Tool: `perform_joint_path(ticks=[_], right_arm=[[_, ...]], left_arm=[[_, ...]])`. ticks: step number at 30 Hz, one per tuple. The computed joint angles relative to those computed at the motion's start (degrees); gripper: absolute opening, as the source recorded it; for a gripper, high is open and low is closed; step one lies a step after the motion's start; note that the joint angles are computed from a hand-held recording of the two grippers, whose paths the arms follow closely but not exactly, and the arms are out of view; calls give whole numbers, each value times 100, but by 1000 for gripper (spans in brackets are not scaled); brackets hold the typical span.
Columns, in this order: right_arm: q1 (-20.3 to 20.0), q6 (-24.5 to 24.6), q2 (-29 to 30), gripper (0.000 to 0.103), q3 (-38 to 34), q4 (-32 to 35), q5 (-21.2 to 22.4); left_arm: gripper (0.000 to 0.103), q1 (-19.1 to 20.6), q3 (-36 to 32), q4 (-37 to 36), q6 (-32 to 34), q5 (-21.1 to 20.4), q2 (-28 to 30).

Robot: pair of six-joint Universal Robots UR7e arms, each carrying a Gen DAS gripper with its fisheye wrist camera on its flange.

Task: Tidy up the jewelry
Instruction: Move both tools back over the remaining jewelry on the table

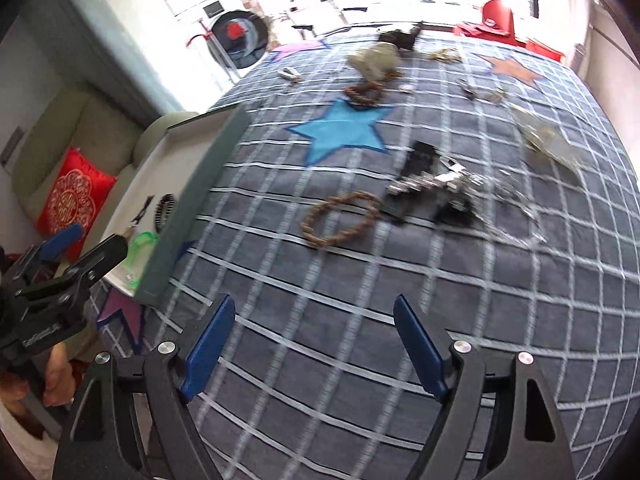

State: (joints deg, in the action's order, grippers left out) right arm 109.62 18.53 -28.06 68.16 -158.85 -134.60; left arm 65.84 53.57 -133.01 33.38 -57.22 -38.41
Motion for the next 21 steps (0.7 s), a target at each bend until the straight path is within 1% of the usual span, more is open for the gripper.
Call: perform_joint_path(ticks=[9,11,16,21], right_arm=[[-163,370,-637,84,1057,-627,-328],[-202,404,-729,84,1166,-691,-425],[-315,397,-919,84,1342,-796,-663],[-448,267,-1024,84,1376,-877,-720]], left_arm=[[103,-92,375,242,-338,-97,40],[103,-107,400,322,-365,-118,79],[103,-177,509,236,-308,-51,188],[103,-215,383,281,-299,-26,377]])
